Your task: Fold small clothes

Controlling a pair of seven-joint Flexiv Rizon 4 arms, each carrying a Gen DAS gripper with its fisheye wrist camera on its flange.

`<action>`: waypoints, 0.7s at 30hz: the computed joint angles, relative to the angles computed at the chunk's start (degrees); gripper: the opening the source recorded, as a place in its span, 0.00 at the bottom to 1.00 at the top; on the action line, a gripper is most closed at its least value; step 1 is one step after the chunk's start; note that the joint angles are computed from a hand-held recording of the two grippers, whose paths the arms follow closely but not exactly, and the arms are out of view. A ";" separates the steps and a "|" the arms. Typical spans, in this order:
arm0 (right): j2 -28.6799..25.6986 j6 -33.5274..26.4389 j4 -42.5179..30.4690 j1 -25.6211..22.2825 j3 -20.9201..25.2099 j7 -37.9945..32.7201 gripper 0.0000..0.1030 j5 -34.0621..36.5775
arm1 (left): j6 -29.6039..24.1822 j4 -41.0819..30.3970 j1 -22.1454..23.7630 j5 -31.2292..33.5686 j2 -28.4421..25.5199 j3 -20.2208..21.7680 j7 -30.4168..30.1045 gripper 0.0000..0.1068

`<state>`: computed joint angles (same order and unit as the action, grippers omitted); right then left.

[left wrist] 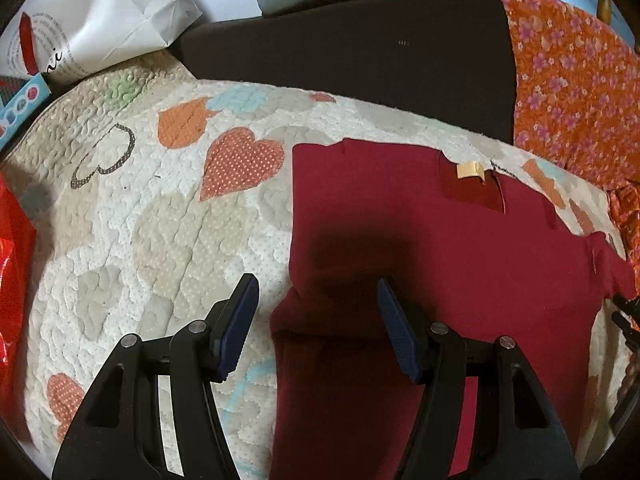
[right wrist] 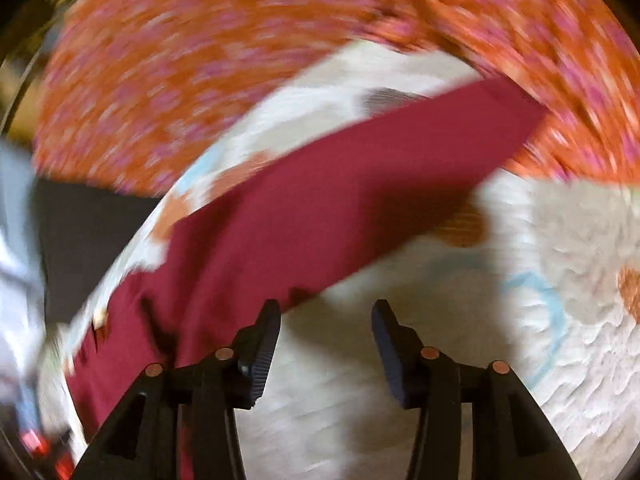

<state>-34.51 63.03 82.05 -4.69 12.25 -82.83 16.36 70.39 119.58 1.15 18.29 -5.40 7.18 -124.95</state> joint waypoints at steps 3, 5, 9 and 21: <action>-3.05 3.11 -3.49 -2.86 0.04 3.37 0.44 4.49 | -0.93 0.43 0.59 -3.42 -0.78 -0.39 1.93 0.58; -4.70 5.25 -5.53 -4.48 0.99 4.68 0.45 6.66 | -2.17 0.55 0.40 -4.34 -0.82 -0.41 1.65 0.58; -9.34 7.11 -11.76 -6.98 3.95 5.26 0.45 9.07 | -1.75 0.08 0.01 -2.75 -0.97 0.23 -0.27 0.58; -0.44 10.81 -13.20 -13.75 19.19 -27.22 0.07 12.60 | 2.01 2.10 1.37 -3.65 1.99 0.83 -1.43 0.58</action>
